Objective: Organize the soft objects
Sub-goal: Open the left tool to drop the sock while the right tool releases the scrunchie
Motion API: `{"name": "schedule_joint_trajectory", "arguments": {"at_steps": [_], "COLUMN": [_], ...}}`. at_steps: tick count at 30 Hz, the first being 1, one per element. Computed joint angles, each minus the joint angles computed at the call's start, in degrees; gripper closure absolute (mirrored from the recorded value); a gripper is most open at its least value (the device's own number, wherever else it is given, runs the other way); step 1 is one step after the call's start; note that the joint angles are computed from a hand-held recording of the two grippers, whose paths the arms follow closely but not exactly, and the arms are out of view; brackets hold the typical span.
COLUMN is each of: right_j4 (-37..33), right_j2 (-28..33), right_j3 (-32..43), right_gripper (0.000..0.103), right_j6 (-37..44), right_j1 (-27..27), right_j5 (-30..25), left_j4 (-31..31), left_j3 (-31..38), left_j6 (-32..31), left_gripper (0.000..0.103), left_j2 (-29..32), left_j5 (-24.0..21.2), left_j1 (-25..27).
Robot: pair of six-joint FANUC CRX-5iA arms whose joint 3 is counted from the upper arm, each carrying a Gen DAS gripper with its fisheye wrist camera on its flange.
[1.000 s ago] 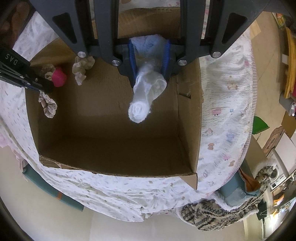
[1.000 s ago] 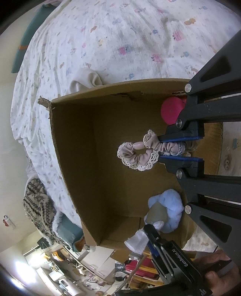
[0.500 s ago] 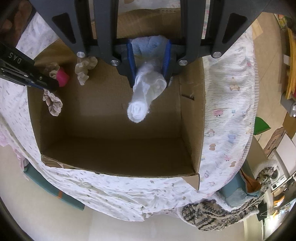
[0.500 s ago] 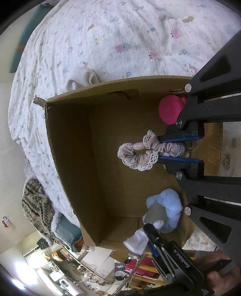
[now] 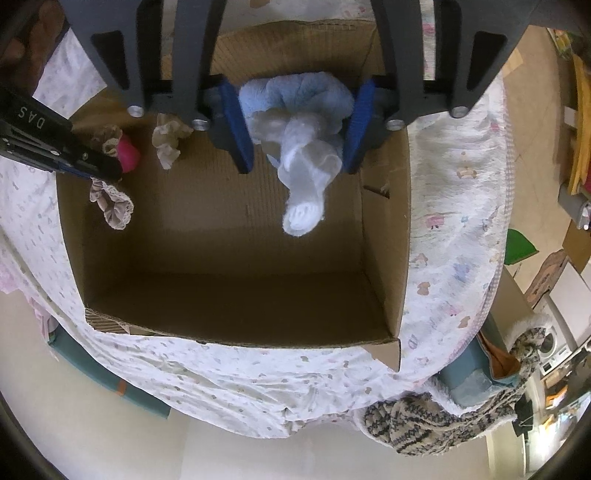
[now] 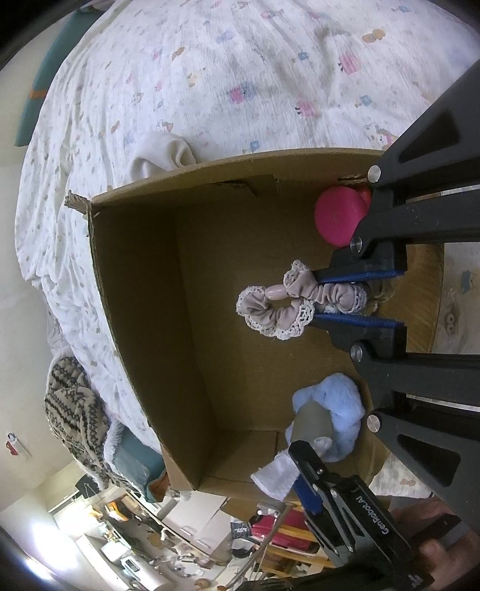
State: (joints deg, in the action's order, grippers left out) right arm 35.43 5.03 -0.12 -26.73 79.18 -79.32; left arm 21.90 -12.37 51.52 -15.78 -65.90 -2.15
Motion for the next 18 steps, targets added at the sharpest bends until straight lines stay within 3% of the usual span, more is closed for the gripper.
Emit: {"name": "schedule_joint_trajectory", "arguments": {"at_steps": [3, 5, 6, 7, 18], "right_j4": [0.47, 1.27, 1.73, 2.60, 2.85], "right_j2": [-0.34, -0.62, -0.56, -0.56, -1.16], "right_j3": [-0.49, -0.96, -0.97, -1.17, -1.62], "right_gripper": [0.073, 0.057, 0.036, 0.031, 0.031], "right_j6": [-0.62, -1.46, -1.89, -2.62, -3.63], "right_j1": [0.06, 0.24, 0.36, 0.66, 1.04], "right_j5": [0.23, 0.37, 0.03, -0.48, -0.87], "left_j4": [-0.12, 0.00, 0.11, 0.07, 0.18], "left_j3": [0.05, 0.25, 0.38, 0.46, 0.01], "left_j6": [-0.07, 0.07, 0.14, 0.28, -0.29], "left_gripper": [0.045, 0.040, 0.039, 0.039, 0.039], "left_j2": [-0.05, 0.16, 0.30, 0.37, -0.54], "left_j5": [0.03, -0.51, -0.83, -0.93, -0.05], "left_j1": [-0.09, 0.01, 0.09, 0.06, 0.05]}}
